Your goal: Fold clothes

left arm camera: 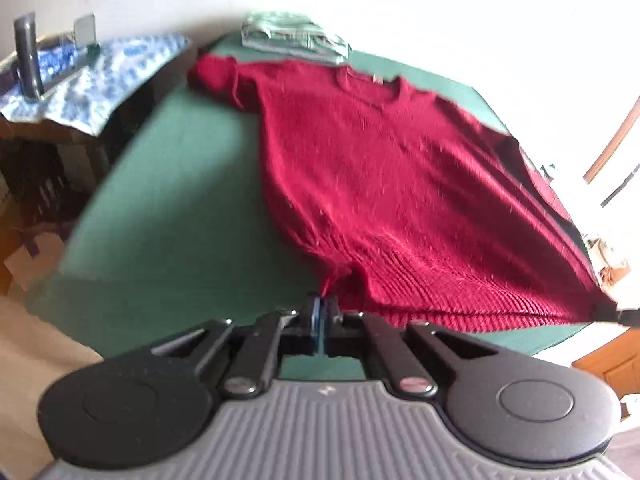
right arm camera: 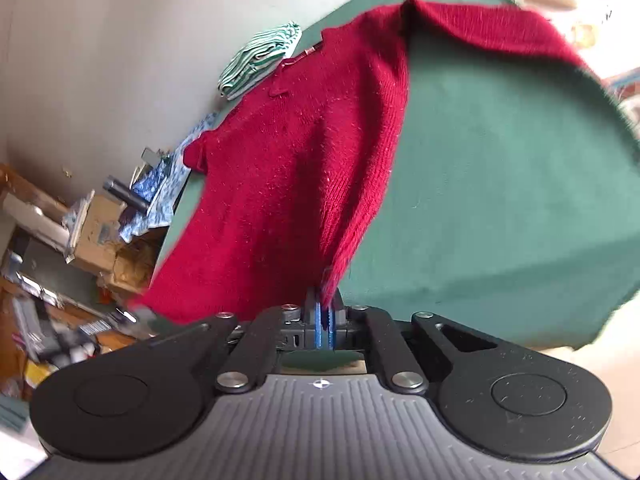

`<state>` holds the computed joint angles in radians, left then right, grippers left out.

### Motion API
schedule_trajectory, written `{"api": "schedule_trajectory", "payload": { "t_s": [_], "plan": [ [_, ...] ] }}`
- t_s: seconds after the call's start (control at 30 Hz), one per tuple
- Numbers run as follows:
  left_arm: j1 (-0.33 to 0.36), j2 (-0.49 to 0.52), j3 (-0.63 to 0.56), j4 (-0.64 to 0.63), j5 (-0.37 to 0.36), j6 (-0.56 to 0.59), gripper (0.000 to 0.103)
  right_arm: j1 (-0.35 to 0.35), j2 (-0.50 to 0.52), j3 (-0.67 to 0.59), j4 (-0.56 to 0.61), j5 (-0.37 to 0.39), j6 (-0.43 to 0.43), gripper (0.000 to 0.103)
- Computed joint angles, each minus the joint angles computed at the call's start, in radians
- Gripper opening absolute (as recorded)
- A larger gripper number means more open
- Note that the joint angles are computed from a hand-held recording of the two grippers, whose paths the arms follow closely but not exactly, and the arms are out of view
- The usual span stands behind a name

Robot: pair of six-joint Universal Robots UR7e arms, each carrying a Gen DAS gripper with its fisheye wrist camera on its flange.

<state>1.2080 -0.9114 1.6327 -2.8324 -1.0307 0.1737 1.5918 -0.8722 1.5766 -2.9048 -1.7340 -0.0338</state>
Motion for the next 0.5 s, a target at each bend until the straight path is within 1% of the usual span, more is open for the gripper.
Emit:
{"api": "schedule_trajectory", "payload": {
  "t_s": [0.07,0.17,0.23,0.27,0.3,0.33,0.37,0.4,0.43,0.47,0.5],
  "plan": [
    [0.012,0.010,-0.014,0.045,0.019,-0.028,0.000,0.004,-0.006,0.005,0.042,-0.037,0.000,0.003],
    [0.038,0.049,-0.059,0.146,0.051,-0.096,0.000,0.002,0.030,-0.019,0.070,-0.070,-0.011,0.003],
    [0.048,0.065,-0.064,0.165,0.066,-0.124,0.000,0.002,0.055,-0.039,0.088,-0.093,-0.023,0.003],
    [0.053,0.072,-0.065,0.166,0.070,-0.135,0.000,0.010,0.064,-0.049,0.100,-0.128,-0.047,0.004],
    [0.058,0.078,-0.063,0.147,0.065,-0.136,0.003,0.021,0.073,-0.060,0.118,-0.175,-0.082,0.005],
    [0.062,0.085,-0.063,0.127,0.061,-0.138,0.029,0.028,0.077,-0.067,0.132,-0.214,-0.101,0.011],
    [0.067,0.096,-0.070,0.107,0.058,-0.142,0.066,0.034,0.080,-0.074,0.145,-0.250,-0.117,0.022],
    [0.071,0.108,-0.077,0.087,0.054,-0.145,0.078,0.039,0.084,-0.080,0.157,-0.286,-0.132,0.028],
    [0.075,0.119,-0.084,0.067,0.050,-0.149,0.091,0.040,0.085,-0.084,0.148,-0.296,-0.131,0.035],
    [0.080,0.129,-0.094,0.055,0.040,-0.153,0.092,0.038,0.085,-0.089,0.137,-0.291,-0.119,0.037],
    [0.084,0.136,-0.108,0.061,0.014,-0.157,0.092,0.031,0.080,-0.092,0.131,-0.270,-0.100,0.039]
  ]
}}
